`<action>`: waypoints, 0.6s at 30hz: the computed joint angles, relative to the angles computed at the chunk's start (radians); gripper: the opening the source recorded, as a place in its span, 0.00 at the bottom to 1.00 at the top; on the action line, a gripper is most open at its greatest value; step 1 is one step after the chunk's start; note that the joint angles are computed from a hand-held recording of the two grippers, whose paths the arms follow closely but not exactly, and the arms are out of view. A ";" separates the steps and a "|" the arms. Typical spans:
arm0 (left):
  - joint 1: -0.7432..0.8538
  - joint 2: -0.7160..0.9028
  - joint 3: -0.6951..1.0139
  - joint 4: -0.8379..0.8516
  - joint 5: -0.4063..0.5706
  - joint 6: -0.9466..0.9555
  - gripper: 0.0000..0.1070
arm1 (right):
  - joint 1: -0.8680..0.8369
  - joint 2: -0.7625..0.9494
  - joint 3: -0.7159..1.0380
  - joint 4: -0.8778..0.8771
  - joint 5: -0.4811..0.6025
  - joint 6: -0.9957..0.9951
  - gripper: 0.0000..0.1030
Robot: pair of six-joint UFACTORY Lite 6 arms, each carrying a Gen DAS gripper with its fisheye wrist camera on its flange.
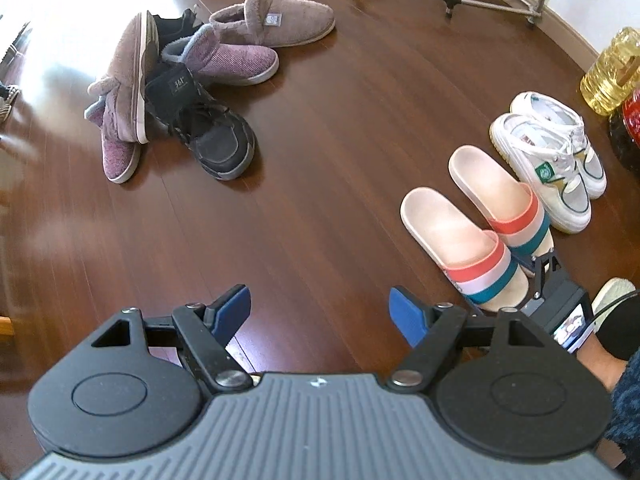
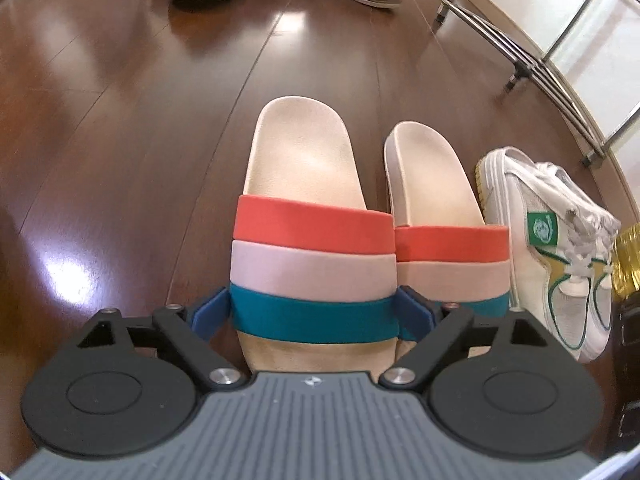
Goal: Organize scattered shoes
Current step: 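Push the slides together with the right gripper to align them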
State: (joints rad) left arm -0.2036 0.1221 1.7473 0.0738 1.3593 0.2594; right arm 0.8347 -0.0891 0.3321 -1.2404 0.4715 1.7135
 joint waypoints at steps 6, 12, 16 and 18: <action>-0.004 -0.007 -0.011 -0.003 -0.006 0.007 0.73 | 0.005 0.002 0.005 0.008 0.006 0.005 0.85; -0.023 -0.013 -0.032 0.014 -0.019 -0.001 0.73 | -0.029 -0.009 0.002 0.029 -0.012 -0.053 0.84; -0.030 -0.016 -0.045 0.020 -0.030 -0.004 0.73 | -0.040 -0.007 0.011 0.042 -0.015 -0.069 0.85; -0.038 -0.020 -0.056 0.028 -0.038 -0.009 0.73 | -0.053 -0.004 0.016 0.051 -0.020 -0.080 0.85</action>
State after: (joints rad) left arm -0.2419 0.1019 1.6910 0.1023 1.3215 0.2500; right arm 0.7819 -0.0935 0.3483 -1.1889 0.4515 1.6339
